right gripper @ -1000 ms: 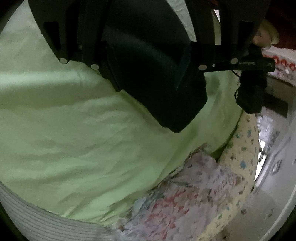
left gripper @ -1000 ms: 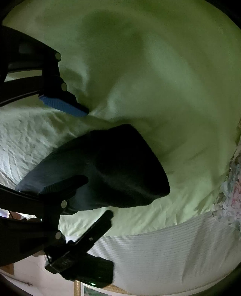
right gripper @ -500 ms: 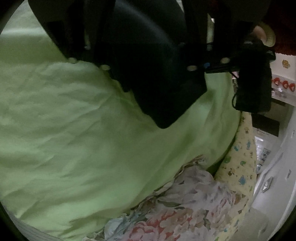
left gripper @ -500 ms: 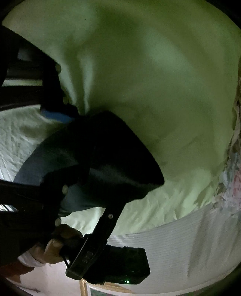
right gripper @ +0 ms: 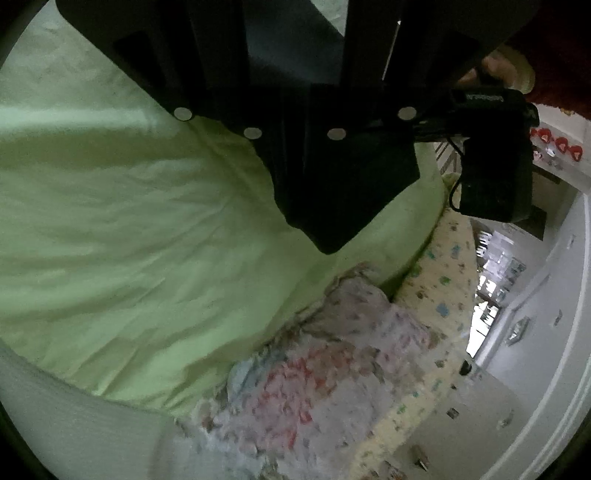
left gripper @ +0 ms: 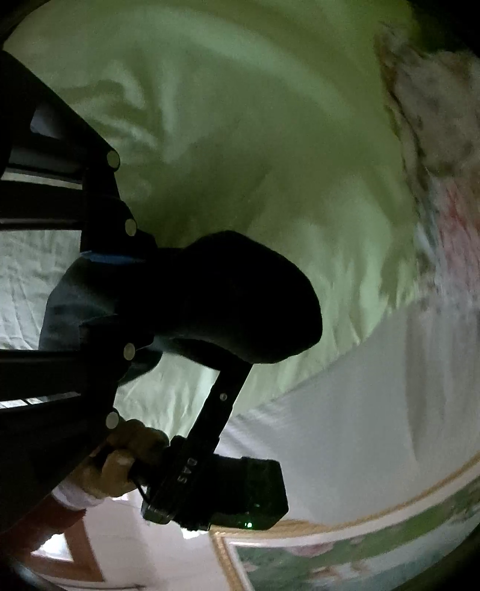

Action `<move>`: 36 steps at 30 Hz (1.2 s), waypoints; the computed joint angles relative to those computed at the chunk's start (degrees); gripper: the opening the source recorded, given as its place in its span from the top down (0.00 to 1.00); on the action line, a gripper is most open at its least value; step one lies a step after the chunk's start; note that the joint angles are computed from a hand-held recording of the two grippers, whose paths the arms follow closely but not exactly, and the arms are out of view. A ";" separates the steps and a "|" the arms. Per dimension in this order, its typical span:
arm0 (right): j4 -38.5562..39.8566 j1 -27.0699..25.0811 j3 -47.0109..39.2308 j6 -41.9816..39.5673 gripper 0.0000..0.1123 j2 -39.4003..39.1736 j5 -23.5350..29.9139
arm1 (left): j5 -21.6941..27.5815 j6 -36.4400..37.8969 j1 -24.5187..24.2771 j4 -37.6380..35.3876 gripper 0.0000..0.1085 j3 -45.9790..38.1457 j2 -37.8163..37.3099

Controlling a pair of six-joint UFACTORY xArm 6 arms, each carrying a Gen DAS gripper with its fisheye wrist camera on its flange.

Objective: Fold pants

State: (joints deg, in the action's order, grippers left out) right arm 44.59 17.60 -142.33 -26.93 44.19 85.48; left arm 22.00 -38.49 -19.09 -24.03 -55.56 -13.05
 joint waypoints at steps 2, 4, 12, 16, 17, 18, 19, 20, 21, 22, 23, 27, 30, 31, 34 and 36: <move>0.80 -0.50 6.22 -1.91 0.94 -4.30 -2.60 | -0.20 1.09 -0.73 -0.76 0.82 -1.35 0.09; 2.07 -1.10 12.94 -3.72 0.94 -9.13 -5.68 | 0.18 2.23 -1.48 -0.92 0.82 -3.15 0.33; 10.42 -6.88 33.70 -9.13 0.95 -24.47 -13.23 | 2.51 6.72 -5.63 -1.45 0.82 -13.40 4.84; 13.84 -10.51 41.62 -11.63 0.95 -30.37 -14.72 | 4.62 9.34 -8.12 -2.17 0.82 -19.90 8.85; 14.67 -11.40 43.65 -12.15 0.95 -31.79 -15.27 | 5.31 10.40 -8.81 -2.68 0.82 -21.85 10.13; 15.54 -12.36 45.71 -12.64 0.95 -33.25 -15.72 | 5.91 11.13 -9.43 -2.89 0.82 -23.52 11.23; 16.28 -13.22 47.38 -13.01 0.95 -34.44 -16.07 | 6.52 11.54 -10.03 -2.80 0.82 -24.73 11.88; 16.98 -14.11 49.31 -13.47 0.95 -35.80 -16.48 | 7.46 12.11 -10.81 -2.67 0.82 -26.54 13.00; 17.56 -14.92 50.68 -13.78 0.95 -36.74 -16.70 | 8.20 12.58 -11.33 -2.68 0.82 -28.22 14.18; 18.21 -15.88 52.54 -14.13 0.95 -37.99 -17.12 | 9.16 13.35 -12.07 -2.95 0.82 -30.30 15.68; 18.81 -16.84 54.17 -14.41 0.95 -39.07 -17.34 | 9.97 13.87 -12.50 -3.12 0.82 -31.80 16.71; 21.28 -20.11 59.79 -15.70 0.95 -42.51 -18.06 | 13.25 15.90 -14.61 -3.21 0.82 -37.77 21.13; 22.70 -22.48 64.02 -16.51 0.95 -44.87 -18.50 | 16.23 17.07 -15.84 -2.92 0.81 -42.68 25.05; 22.97 -23.04 64.88 -16.71 0.95 -45.25 -18.57 | 17.18 17.31 -16.21 -2.92 0.81 -44.13 26.26; 23.90 -25.90 68.40 -17.79 0.95 -46.80 -18.00 | 19.98 17.80 -17.00 -2.61 0.81 -48.26 29.58; 24.30 -27.10 70.56 -18.10 0.95 -47.65 -18.29 | 21.32 17.89 -17.57 -2.59 0.81 -50.38 31.48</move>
